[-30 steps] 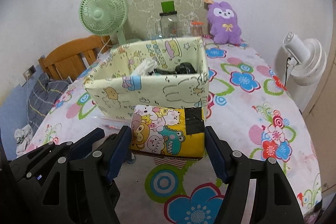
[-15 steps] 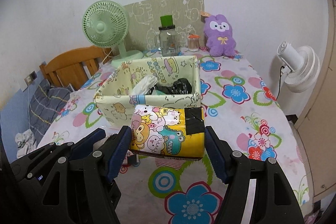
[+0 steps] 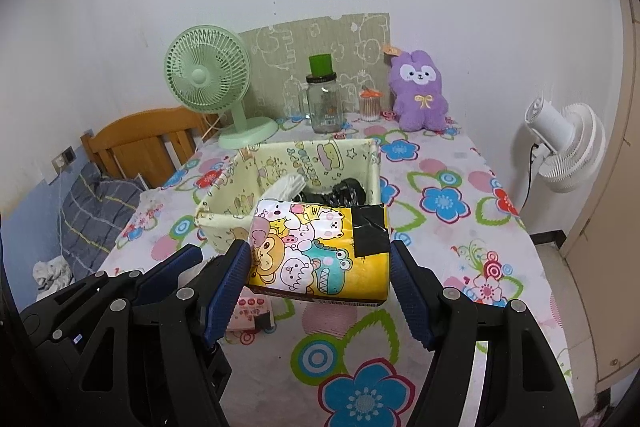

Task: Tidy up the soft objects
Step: 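Lift both held items and carry them toward the storage box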

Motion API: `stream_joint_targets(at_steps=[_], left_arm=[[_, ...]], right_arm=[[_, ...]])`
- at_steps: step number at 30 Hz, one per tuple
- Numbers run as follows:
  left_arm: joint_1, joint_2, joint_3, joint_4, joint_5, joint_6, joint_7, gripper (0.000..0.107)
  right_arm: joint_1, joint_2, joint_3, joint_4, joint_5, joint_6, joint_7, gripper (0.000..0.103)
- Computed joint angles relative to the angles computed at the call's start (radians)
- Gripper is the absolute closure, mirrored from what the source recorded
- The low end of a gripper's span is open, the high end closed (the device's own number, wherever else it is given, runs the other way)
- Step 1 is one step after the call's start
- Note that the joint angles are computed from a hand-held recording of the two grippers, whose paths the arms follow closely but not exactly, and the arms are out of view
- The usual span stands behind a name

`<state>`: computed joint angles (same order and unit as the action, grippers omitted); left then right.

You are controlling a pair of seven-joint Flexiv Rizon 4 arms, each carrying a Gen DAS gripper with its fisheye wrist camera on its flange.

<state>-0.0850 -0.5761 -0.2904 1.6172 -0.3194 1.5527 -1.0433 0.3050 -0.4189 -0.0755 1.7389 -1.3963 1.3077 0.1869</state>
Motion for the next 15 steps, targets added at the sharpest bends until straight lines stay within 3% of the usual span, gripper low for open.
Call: stream_joint_targets(at_steps=[15], left_arm=[[0.013, -0.008, -0.019, -0.05, -0.017, -0.018, 0.026, 0.089]], right_arm=[[0.011, 0.0, -0.001, -0.043, 0.039, -0.029, -0.061, 0.03]])
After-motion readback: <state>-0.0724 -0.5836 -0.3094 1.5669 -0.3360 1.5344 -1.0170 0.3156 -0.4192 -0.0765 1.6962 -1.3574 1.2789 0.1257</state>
